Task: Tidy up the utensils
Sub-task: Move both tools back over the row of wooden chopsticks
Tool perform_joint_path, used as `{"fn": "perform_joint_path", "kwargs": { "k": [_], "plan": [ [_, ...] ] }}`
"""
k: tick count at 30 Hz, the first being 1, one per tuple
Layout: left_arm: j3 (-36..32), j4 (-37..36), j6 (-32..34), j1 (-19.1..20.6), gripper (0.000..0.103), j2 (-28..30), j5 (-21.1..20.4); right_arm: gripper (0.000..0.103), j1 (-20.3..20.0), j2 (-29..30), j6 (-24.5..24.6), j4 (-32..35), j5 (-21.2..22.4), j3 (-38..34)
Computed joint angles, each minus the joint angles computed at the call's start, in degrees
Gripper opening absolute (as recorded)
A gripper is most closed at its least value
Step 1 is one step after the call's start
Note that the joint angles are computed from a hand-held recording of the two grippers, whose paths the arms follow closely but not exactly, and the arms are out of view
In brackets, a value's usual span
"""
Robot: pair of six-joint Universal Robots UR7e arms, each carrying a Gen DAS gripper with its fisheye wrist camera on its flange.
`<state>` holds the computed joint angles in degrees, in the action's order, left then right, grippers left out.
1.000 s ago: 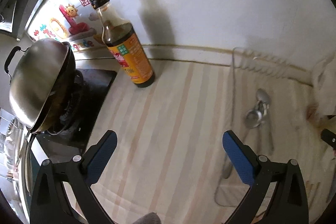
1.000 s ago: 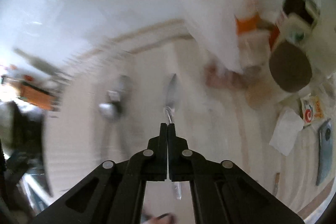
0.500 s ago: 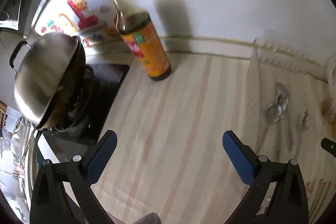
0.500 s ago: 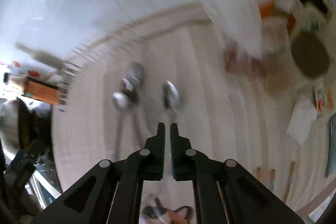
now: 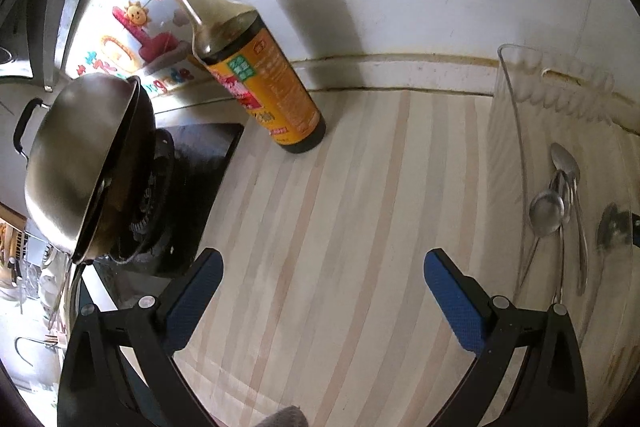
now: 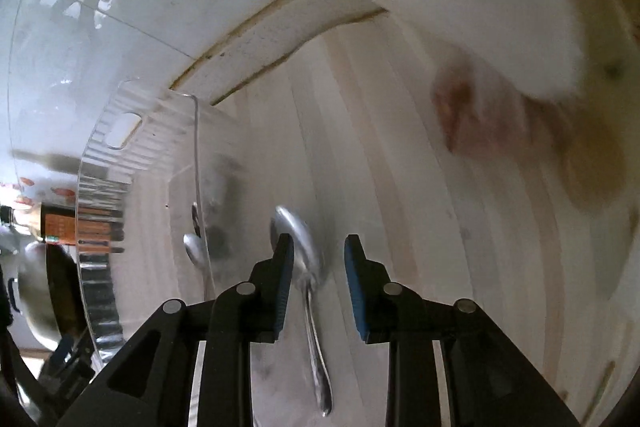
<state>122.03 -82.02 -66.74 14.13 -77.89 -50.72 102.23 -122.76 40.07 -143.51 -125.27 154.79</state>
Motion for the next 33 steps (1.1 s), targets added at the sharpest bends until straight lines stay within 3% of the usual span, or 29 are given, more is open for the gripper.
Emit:
{"fn": "perform_joint_path", "kwargs": {
  "k": [2,4,5,6,9,14,17,23,26,29,31,33],
  "plan": [
    [-0.4,0.1,-0.1,0.0,0.103,0.6,0.5,0.028,-4.3,0.4,-6.0,-1.4,3.7,-0.1],
    [-0.7,0.3,-0.2,0.1,0.103,0.9,0.8,0.026,-5.6,1.1,-9.7,-2.7,4.8,-0.1],
    [-0.8,0.3,-0.2,0.1,0.103,1.1,0.9,0.012,-6.3,1.3,-11.3,-2.6,4.9,-0.2],
    [-0.8,0.5,-0.4,0.1,0.103,1.2,0.9,0.007,-7.6,2.0,-12.8,-3.3,5.3,-0.3],
    [-0.8,0.9,-0.6,0.1,0.103,1.6,0.9,0.002,-6.6,3.4,-12.9,-3.8,2.8,-0.3],
    [-0.5,1.6,-1.1,0.2,0.103,1.4,0.4,0.0,3.0,1.4,-3.0,2.7,-5.9,-0.7],
    [-0.3,2.0,-1.7,0.2,0.103,0.8,-0.2,0.0,7.4,-1.5,3.6,7.8,-8.4,-1.1],
    [-0.6,2.2,-2.2,-0.4,0.103,0.2,-0.1,0.0,22.1,-4.8,23.7,27.4,-18.9,-5.9],
    [-1.3,2.5,-2.5,-0.8,0.103,-0.3,0.2,0.0,28.5,-3.4,30.6,34.7,-21.7,-10.3],
    [-2.0,2.9,-2.9,-1.1,0.103,-0.9,0.7,0.0,34.2,1.5,34.9,39.0,-24.0,-15.4],
    [-2.5,3.3,-3.3,-1.3,0.103,-1.4,1.0,0.0,36.0,4.4,33.8,38.3,-24.6,-18.0],
    [-2.9,3.8,-3.7,-1.5,0.103,-2.0,1.2,0.0,36.3,7.4,29.6,34.0,-24.2,-19.3]
  ]
}}
